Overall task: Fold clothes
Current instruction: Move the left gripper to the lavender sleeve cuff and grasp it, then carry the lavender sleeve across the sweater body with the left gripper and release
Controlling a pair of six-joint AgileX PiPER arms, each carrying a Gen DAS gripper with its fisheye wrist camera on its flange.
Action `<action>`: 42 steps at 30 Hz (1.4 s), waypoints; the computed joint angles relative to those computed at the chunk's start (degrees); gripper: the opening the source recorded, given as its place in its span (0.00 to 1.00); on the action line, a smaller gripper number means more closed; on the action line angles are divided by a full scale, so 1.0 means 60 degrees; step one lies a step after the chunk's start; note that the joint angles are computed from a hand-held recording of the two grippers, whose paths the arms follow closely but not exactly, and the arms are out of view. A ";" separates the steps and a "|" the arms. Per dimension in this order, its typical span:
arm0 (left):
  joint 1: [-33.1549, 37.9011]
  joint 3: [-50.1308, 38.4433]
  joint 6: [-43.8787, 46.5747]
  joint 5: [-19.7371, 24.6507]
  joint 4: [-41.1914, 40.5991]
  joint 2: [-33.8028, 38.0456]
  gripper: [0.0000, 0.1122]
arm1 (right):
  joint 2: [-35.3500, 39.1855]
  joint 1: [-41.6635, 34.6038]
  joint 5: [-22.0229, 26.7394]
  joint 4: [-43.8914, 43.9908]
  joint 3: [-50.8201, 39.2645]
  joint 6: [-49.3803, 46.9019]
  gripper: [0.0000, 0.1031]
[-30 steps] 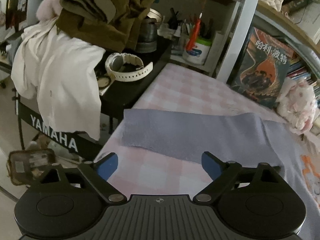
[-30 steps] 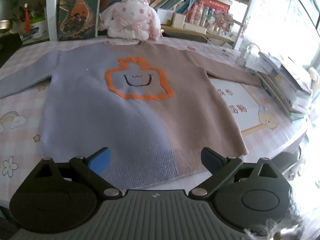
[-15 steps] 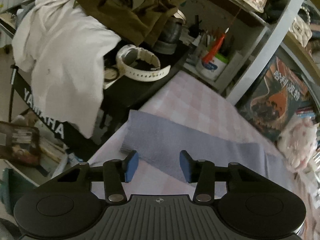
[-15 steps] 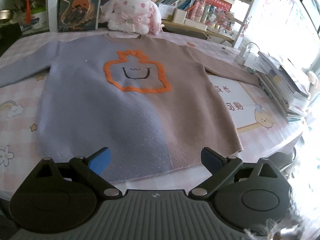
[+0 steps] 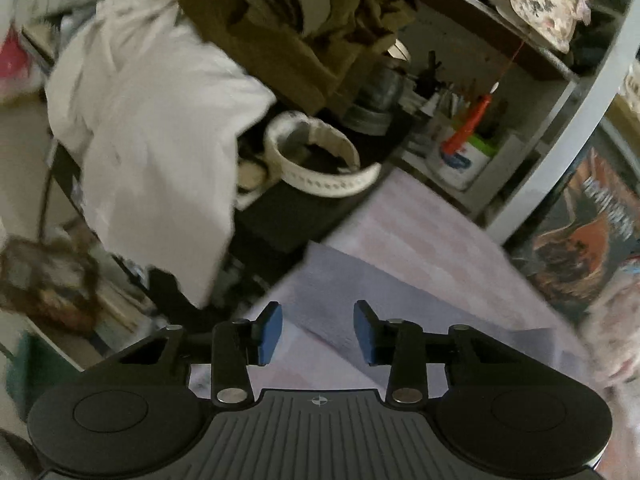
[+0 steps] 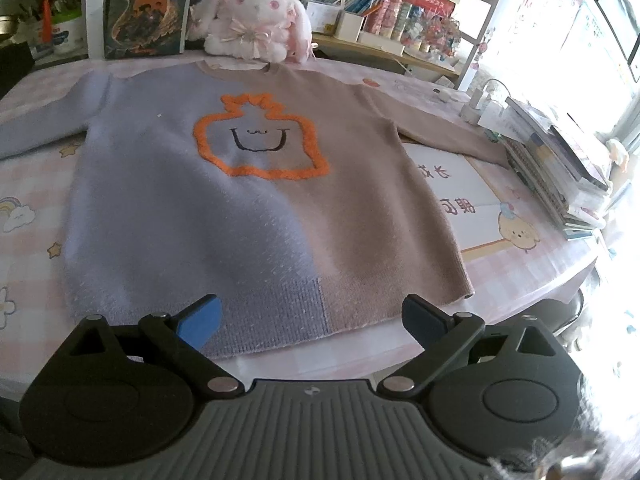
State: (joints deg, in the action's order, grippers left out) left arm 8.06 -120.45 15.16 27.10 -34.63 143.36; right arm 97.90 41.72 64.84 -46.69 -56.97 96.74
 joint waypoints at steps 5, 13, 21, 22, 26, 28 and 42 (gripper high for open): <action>0.0108 -0.0589 0.0459 0.0376 -0.0547 0.0368 0.33 | -0.0009 -0.0104 -0.0045 -0.0004 -0.0008 -0.0062 0.94; 0.0143 -0.1295 0.0708 0.1430 -0.2122 0.0837 0.33 | -0.0016 -0.0159 -0.0019 -0.0055 -0.0033 -0.0227 0.94; 0.0016 -0.2893 -0.1766 0.1954 -0.0749 0.1524 0.28 | -0.0060 -0.0203 -0.0024 -0.0096 0.0025 -0.0138 0.94; -0.0025 -0.3321 -0.2358 0.2120 -0.0254 0.1699 0.24 | -0.0068 -0.0214 -0.0053 -0.0096 0.0042 -0.0144 0.94; -0.0037 -0.4949 -0.3514 0.2976 0.0845 0.2439 0.05 | -0.0119 -0.0242 -0.0117 -0.0160 0.0116 -0.0179 0.94; -0.0043 -0.4019 -0.2894 0.2520 0.0643 0.1949 0.04 | -0.0162 -0.0229 -0.0117 -0.0216 0.0195 -0.0115 0.94; -0.0862 0.1755 0.1724 -0.0917 -0.3218 -0.1693 0.04 | -0.1412 -0.1893 -0.2342 -0.1632 0.1981 -0.0129 0.94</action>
State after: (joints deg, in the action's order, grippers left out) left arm 2.89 -109.92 25.50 21.59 -53.94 133.20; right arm 89.43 30.36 50.79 -56.49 -45.09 95.96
